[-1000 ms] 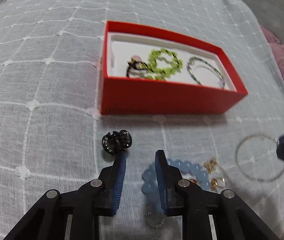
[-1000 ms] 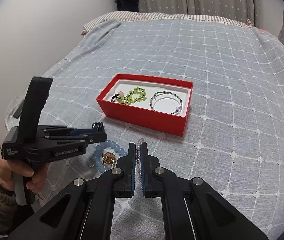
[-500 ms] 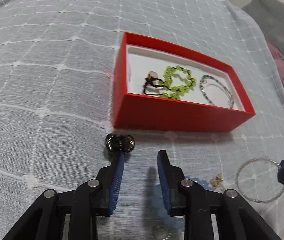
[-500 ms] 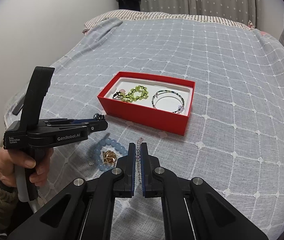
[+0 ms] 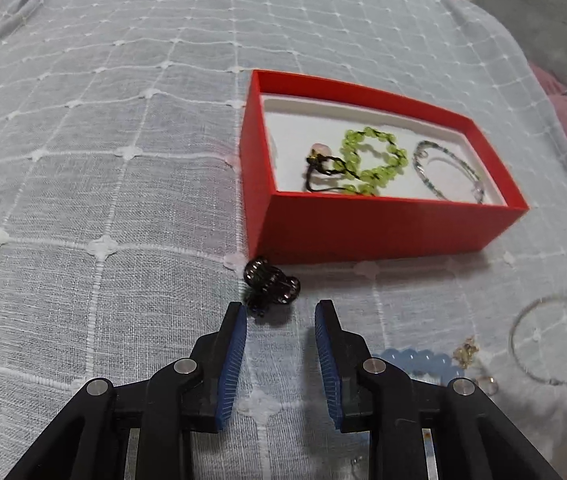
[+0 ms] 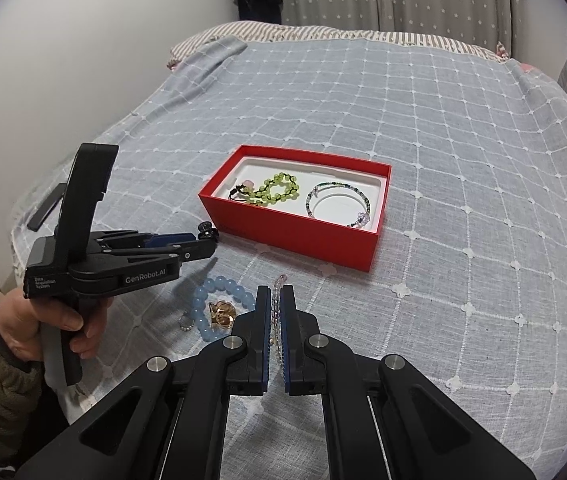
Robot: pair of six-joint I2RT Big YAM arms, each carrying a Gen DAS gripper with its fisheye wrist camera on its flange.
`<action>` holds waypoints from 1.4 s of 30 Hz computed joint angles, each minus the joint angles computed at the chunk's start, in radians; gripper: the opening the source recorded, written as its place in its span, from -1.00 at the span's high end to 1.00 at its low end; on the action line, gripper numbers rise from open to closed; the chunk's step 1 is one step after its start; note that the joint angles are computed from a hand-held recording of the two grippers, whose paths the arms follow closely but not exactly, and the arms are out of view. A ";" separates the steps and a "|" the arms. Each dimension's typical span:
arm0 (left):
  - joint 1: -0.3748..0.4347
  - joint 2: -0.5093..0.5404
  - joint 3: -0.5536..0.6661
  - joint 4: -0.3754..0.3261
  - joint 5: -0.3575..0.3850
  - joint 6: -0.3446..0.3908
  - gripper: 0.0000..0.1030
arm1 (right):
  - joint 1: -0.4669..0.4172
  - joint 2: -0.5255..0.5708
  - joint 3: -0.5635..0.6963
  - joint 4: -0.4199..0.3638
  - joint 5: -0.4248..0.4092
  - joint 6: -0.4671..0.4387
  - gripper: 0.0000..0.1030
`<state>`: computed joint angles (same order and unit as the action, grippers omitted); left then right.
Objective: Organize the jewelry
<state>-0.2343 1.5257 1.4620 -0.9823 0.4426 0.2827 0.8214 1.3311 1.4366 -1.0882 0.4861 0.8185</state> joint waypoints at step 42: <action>-0.011 -0.100 0.010 0.086 0.049 0.009 0.52 | -0.023 -0.021 0.015 0.021 0.051 -0.024 0.92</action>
<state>-0.2455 1.4261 1.4719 -0.8959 0.4918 0.2918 0.7982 1.3101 1.4513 -1.0670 0.5371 0.7945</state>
